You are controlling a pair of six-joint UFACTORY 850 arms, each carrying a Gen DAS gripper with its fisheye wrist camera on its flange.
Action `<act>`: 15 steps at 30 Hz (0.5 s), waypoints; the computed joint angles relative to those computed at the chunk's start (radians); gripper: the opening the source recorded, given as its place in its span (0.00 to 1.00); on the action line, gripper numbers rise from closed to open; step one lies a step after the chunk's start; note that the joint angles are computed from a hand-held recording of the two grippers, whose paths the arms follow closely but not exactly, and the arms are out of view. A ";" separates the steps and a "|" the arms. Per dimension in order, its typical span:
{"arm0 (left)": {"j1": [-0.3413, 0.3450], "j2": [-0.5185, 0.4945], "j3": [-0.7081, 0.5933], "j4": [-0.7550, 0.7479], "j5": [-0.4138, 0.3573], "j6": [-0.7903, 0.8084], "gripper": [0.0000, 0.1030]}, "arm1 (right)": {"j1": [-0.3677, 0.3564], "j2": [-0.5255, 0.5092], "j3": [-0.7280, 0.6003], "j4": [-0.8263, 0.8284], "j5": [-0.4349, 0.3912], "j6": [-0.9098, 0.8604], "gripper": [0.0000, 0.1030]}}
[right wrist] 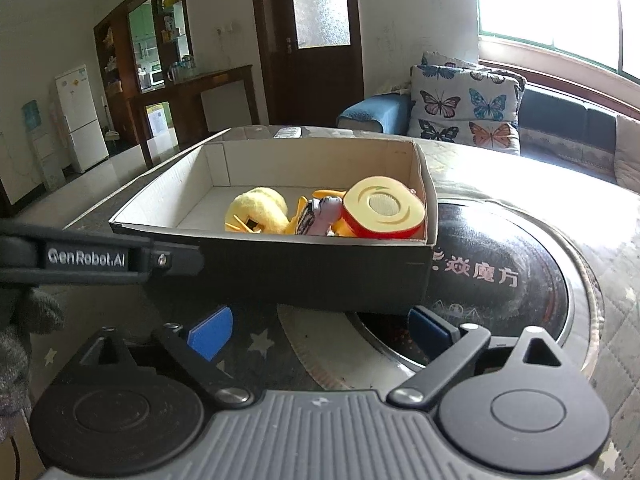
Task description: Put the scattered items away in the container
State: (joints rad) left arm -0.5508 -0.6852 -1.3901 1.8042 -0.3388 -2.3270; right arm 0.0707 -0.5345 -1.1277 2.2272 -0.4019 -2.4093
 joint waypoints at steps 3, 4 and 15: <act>-0.004 -0.009 -0.009 -0.111 -0.015 0.103 0.31 | -0.003 -0.003 -0.001 -0.018 0.002 0.023 0.94; -0.005 -0.012 -0.012 -0.139 -0.020 0.128 0.31 | -0.003 -0.004 -0.002 -0.017 0.003 0.025 0.94; -0.013 -0.022 -0.014 -0.208 -0.051 0.188 0.31 | 0.000 -0.008 0.000 -0.029 0.017 0.062 0.94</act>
State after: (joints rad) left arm -0.5641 -0.7072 -1.4045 1.5962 -0.3895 -2.1388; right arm 0.0709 -0.5430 -1.1274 2.1987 -0.3849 -2.3473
